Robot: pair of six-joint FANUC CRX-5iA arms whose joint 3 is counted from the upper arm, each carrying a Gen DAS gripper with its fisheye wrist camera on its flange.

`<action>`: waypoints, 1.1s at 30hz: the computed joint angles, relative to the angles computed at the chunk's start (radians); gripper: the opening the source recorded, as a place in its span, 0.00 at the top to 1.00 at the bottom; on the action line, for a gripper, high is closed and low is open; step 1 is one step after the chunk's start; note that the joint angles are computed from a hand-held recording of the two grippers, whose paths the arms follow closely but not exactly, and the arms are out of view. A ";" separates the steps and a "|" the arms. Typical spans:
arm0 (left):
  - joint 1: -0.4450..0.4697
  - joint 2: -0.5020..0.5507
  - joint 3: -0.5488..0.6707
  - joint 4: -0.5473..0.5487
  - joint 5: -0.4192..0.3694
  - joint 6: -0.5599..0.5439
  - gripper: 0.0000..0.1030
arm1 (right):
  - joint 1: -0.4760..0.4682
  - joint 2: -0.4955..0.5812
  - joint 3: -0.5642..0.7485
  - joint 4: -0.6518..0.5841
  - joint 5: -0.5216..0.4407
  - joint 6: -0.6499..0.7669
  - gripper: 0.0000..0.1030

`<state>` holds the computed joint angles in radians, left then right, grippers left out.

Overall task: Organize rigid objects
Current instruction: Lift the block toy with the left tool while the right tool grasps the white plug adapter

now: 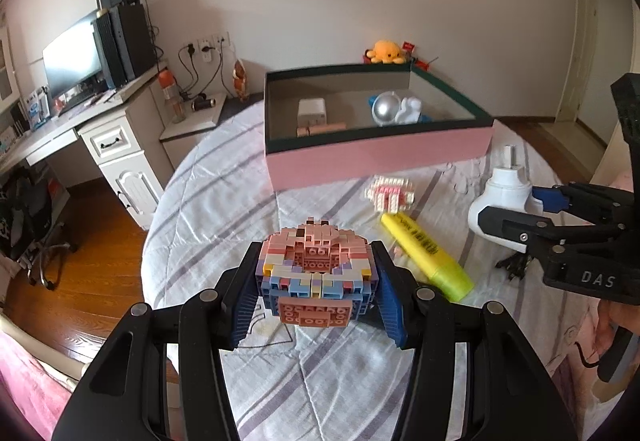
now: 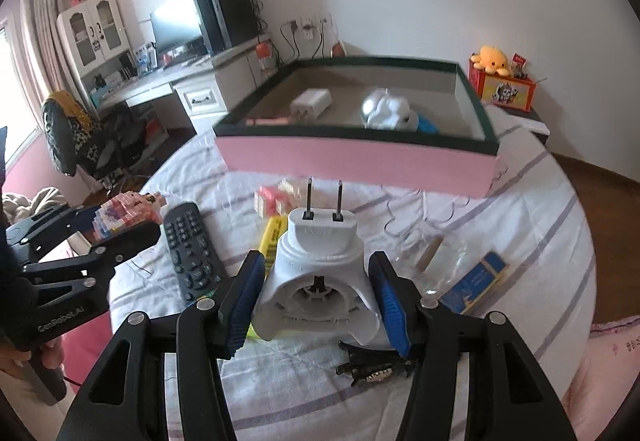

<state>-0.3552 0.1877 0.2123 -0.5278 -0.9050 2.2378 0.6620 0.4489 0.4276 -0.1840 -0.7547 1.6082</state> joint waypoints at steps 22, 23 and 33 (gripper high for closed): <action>0.018 0.086 0.238 -0.005 0.020 -0.092 0.49 | -0.046 0.008 0.124 -0.008 0.045 0.076 0.46; 0.023 0.102 0.260 0.001 0.015 -0.109 0.49 | -0.050 0.022 0.148 -0.011 0.034 0.082 0.46; 0.092 0.312 0.537 0.130 -0.063 -0.311 0.49 | -0.083 0.222 0.465 -0.013 -0.113 0.105 0.46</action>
